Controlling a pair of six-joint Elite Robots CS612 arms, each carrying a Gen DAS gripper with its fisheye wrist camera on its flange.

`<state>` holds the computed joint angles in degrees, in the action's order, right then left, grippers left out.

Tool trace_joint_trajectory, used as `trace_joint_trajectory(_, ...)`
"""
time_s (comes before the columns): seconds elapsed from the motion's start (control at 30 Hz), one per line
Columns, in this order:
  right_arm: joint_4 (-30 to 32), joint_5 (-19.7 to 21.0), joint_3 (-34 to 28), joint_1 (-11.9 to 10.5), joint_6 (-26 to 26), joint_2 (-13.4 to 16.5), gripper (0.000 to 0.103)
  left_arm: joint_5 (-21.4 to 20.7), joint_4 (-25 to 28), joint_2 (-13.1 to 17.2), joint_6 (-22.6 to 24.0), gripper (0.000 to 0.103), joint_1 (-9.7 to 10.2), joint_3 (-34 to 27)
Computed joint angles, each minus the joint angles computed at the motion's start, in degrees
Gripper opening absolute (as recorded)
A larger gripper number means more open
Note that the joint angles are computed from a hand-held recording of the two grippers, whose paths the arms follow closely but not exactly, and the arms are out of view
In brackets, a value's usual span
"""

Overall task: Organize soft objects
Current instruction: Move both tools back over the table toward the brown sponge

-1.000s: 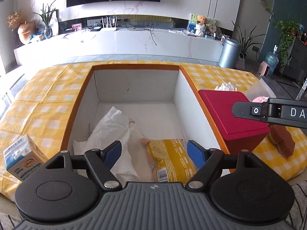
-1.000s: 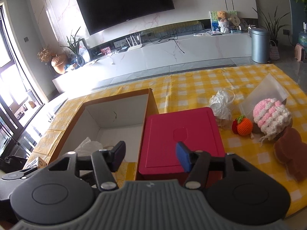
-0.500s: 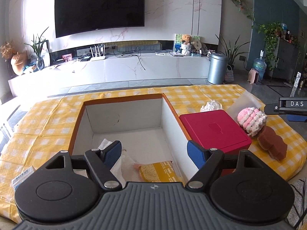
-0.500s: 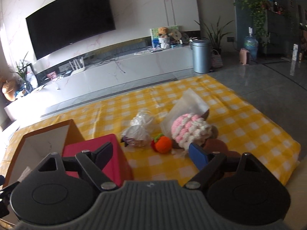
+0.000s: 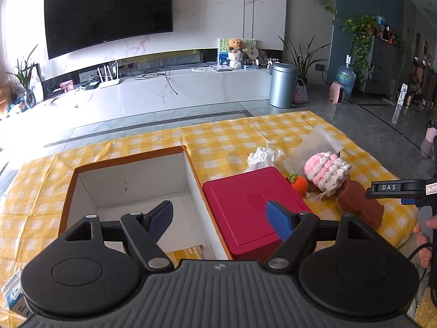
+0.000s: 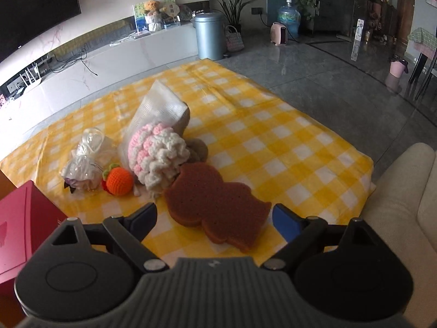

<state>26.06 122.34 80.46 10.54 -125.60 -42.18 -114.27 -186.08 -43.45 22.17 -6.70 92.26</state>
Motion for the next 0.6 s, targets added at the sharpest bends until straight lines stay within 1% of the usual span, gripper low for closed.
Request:
trace_joint_trajectory(0.1, 1.28, -0.12, -0.42, -0.37, 0.40, 0.60, 0.094, 0.92, 0.20, -0.25, 2.45, 0.091, -1.08, 0.41)
trace_joint_trajectory(0.2, -0.39, -1.69, 0.75, -1.07, 0.88, 0.01, 0.096, 1.31, 1.15, -0.41, 3.63, 0.091, -1.94, 0.51)
trace_joint_trajectory(0.37, -3.07, -6.09, 2.42, -3.01, 1.98, -0.25, 0.099, 1.29, 3.45, -0.35, 4.34, 0.091, -3.13, 0.03)
trace_joint_trajectory(0.43, -4.17, -9.15, 3.06, -4.06, 2.81, -0.35, 0.099, 1.73, 5.02, -0.20, 4.92, 0.091, -3.76, -0.52)
trace_joint_trajectory(0.5, -5.42, -12.01, 3.76, -4.87, 2.57, -0.50, 0.099, 2.48, 6.11, 0.08, 5.64, 0.091, -4.47, -1.09)
trace_joint_trajectory(0.53, -5.81, -12.84, 3.95, -5.11, 2.56, -0.49, 0.099, 3.02, 6.44, 0.38, 6.47, 0.091, -4.84, -1.49)
trace_joint_trajectory(0.6, -5.04, -13.42, 3.43, -5.34, 2.61, -0.01, 0.099, 6.03, 6.92, 0.74, 6.53, 0.091, -5.75, -1.92)
